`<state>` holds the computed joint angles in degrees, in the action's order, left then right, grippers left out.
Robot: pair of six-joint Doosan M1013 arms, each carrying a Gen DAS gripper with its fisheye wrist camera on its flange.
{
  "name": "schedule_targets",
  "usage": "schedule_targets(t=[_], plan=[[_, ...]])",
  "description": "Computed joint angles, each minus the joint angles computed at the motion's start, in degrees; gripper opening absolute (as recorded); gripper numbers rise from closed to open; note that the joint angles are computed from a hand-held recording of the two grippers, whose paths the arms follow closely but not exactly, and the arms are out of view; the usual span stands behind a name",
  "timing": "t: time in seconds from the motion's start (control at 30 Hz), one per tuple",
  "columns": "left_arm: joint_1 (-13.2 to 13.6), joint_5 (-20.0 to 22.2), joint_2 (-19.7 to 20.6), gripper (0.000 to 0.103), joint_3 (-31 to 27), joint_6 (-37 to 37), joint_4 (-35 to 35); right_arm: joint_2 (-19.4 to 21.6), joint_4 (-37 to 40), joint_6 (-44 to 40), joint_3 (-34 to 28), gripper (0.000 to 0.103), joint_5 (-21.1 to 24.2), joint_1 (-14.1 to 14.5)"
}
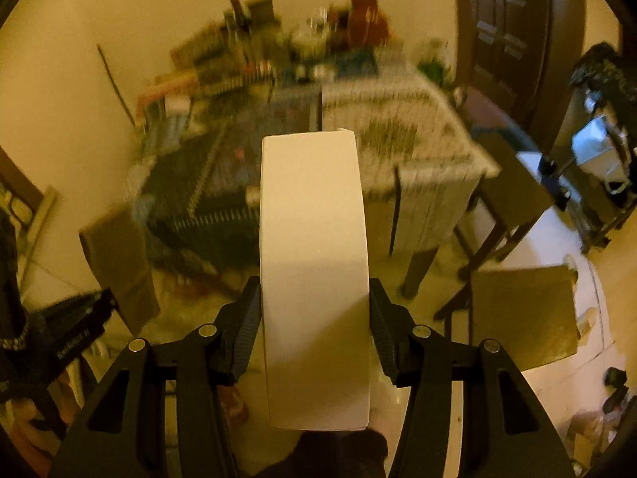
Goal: Collect trash
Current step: 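Carry the cardboard box and white block down over the floor bin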
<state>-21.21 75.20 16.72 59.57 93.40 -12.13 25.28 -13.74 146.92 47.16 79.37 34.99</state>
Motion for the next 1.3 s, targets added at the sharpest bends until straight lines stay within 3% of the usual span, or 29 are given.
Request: schedule_targets(t=[0.13, 0.4, 0.63, 0.7, 0.77, 1.3], plan=[[-0.6, 0.0, 1.2, 0.0, 3.3, -2.1, 1.3, -0.2, 6.7, -1.9, 5.3, 0.048, -1.5, -1.2], [-1.4, -3.8, 3.5, 0.0, 11.3, -5.4, 5.4, 1.9, 17.5, -8.7, 13.9, 0.048, -5.4, -3.2], [-1.4, -8.1, 5.7, 0.0, 16.3, -6.7, 7.2, 4.0, 21.9, -14.2, 19.2, 0.049, -12.9, -4.2], [-1.5, -9.2, 6.3, 0.0, 17.3, -7.0, 7.5, 4.5, 22.6, -15.0, 20.1, 0.05, -14.9, -4.6], [-1.5, -9.8, 6.8, 0.0, 18.1, -7.1, 7.2, 5.3, 22.3, -14.8, 20.3, 0.065, -14.8, -4.8], [-5.0, -8.8, 14.5, 0.0, 18.3, -5.0, 4.1, 3.5, 17.3, -8.0, 24.7, 0.065, -16.8, -5.6]])
